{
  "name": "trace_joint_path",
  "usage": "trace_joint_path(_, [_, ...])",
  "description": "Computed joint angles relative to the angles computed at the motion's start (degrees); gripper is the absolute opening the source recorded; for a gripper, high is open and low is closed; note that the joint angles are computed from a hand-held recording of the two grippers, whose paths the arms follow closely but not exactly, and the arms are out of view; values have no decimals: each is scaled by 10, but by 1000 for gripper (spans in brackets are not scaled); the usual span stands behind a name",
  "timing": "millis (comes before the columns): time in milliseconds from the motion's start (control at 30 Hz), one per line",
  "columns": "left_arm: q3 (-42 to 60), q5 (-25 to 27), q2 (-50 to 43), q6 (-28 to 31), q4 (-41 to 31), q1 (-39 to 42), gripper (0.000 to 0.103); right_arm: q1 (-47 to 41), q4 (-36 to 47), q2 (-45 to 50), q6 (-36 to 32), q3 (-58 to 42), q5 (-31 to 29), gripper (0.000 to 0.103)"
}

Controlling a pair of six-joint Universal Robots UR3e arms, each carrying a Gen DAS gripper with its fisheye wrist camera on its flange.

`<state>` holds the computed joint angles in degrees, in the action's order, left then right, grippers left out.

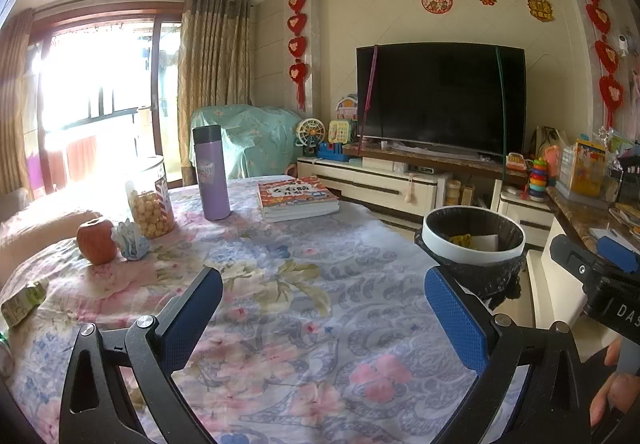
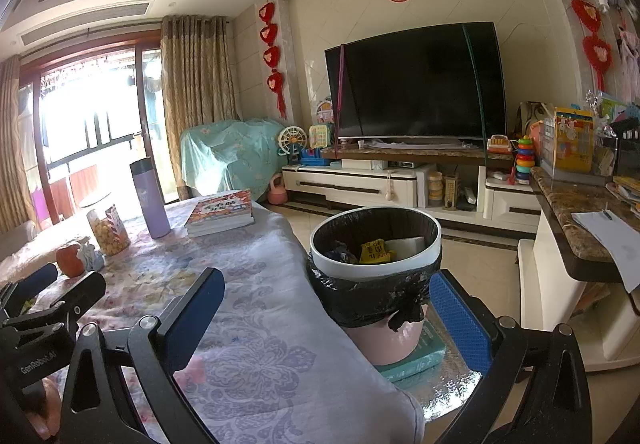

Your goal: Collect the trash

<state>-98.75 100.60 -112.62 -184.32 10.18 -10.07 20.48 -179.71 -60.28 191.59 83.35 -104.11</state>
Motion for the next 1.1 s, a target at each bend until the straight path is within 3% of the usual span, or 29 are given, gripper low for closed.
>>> trace_joint_path(1100, [-8,-14,-5,9,16,15,102,-5,26,3,1,-20,20,103])
